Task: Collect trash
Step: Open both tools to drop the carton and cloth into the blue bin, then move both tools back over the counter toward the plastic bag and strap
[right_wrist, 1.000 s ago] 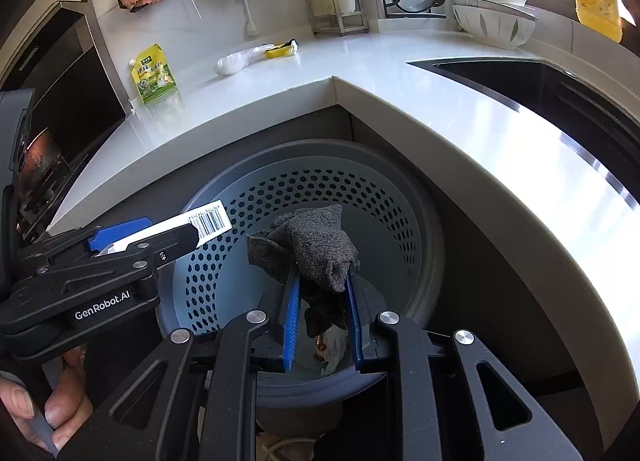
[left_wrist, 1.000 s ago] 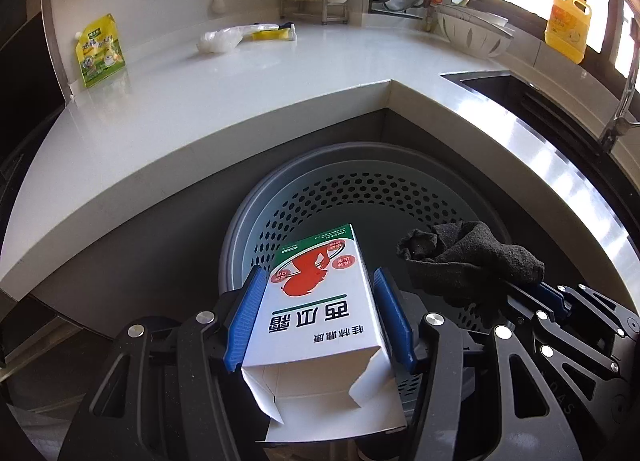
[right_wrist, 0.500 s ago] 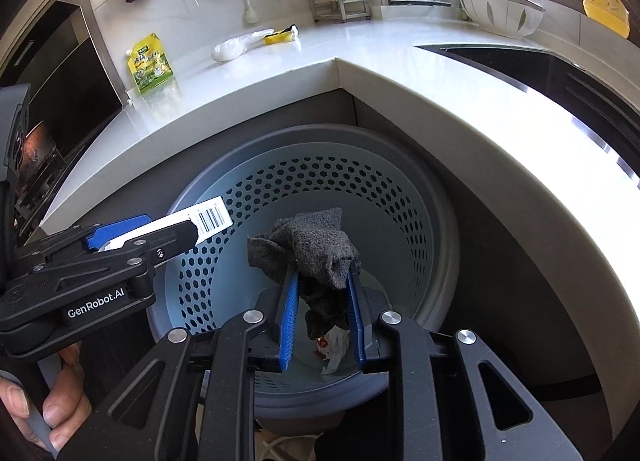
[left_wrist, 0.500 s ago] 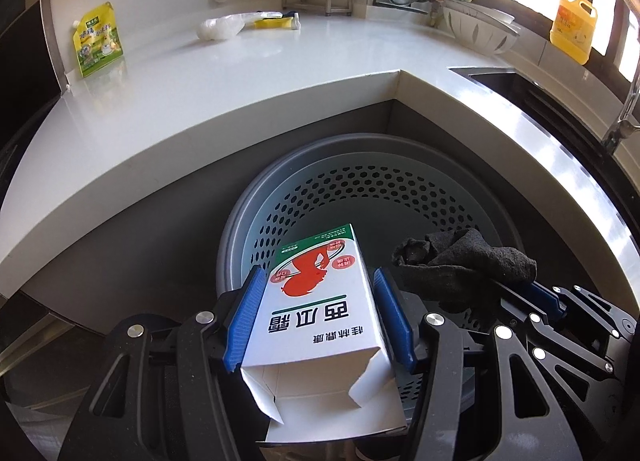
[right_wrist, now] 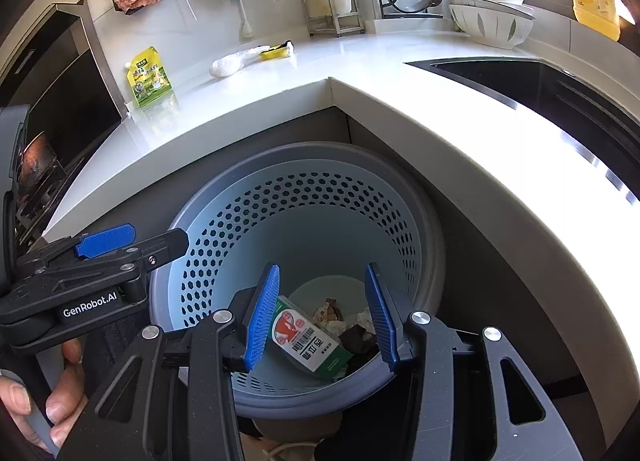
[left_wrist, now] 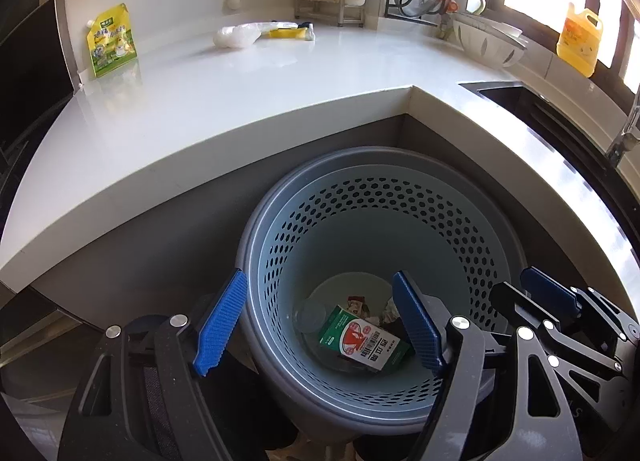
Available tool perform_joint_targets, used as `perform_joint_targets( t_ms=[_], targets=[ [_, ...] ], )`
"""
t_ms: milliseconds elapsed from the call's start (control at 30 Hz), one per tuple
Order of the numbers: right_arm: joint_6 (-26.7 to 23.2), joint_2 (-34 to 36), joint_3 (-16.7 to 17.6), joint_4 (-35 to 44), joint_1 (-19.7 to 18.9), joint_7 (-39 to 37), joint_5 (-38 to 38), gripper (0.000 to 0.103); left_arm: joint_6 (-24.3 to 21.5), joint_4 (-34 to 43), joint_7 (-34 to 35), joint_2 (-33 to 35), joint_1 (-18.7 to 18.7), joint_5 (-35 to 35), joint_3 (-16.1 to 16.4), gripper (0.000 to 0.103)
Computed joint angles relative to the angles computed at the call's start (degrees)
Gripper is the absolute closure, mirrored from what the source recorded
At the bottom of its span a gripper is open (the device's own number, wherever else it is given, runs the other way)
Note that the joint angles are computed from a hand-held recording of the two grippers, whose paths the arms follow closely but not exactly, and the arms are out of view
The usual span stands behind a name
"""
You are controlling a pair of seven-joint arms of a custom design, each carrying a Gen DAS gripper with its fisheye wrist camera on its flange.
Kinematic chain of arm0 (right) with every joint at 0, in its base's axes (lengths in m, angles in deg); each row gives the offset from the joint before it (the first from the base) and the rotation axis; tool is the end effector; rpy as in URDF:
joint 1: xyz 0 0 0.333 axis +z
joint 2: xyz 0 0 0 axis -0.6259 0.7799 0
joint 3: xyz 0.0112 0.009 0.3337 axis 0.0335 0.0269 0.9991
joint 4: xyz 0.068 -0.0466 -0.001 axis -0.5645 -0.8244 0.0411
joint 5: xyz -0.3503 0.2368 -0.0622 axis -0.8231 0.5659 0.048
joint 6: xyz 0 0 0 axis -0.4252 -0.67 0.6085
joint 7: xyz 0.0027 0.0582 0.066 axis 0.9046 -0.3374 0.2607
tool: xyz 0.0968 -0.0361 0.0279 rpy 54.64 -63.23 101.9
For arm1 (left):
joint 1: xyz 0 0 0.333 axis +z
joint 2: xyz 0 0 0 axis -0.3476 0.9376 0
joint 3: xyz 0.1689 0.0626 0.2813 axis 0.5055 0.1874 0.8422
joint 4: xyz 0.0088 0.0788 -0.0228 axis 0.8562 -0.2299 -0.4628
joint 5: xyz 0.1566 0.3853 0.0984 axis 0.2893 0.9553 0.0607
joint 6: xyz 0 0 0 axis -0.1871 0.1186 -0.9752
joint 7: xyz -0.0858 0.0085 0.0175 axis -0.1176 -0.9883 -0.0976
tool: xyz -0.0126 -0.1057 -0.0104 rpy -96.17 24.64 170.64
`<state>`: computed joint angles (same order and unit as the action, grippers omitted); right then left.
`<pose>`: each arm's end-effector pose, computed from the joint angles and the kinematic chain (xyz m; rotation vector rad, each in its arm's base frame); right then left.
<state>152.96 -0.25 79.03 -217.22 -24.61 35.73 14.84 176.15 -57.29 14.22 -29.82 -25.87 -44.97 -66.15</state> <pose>0.5688 0.1418 0.4107 -1.8101 1.5472 -0.4183 0.5896 -0.1606 0.4335 -1.8345 1.8155 -0.6951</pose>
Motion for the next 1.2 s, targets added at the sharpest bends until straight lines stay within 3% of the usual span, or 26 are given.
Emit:
perform_joint_targets(
  t_ms=[300, 500, 667, 800, 900, 1067, 1200],
  targets=[
    [1.7, -0.8, 0.4, 0.7, 0.8, -6.3, 6.6, 0.054, 0.9, -0.5, -7.9, -1.9, 0.9, 8.5, 0.4, 0.022],
    [1.5, -0.3, -0.4, 2.2, 1.2, 0.1, -2.7, 0.045, 2.6, -0.1, -13.2, -3.2, 2.8, 13.7, 0.2, 0.011],
    [1.7, 1.3, 0.6, 6.8, 0.3, -2.3, -2.1, 0.038, 4.6, 1.9, -10.0, -2.6, 4.2, 9.6, 0.6, 0.008],
    [1.7, 4.0, 1.8, 12.3, -1.2, -3.4, -2.9, 0.034, 4.6, 6.3, -11.8, -0.5, 4.7, 12.5, 1.7, 0.006],
    [0.4, 6.9, 1.5, 17.2, -1.8, 0.9, -9.0, 0.033, 2.9, 11.5, -12.0, 2.4, 4.3, 14.1, 2.9, 0.006],
    [-3.7, 13.8, 2.0, 28.1, -3.4, 6.4, -17.0, 0.033, -0.2, 21.5, -4.9, 9.1, 3.8, 8.0, 4.5, 0.006],
    [-10.3, 21.5, 1.7, 40.7, -4.1, 11.5, -24.1, 0.033, -2.5, 30.3, -0.4, 15.1, 3.3, 2.6, 6.0, 0.006]
  ],
)
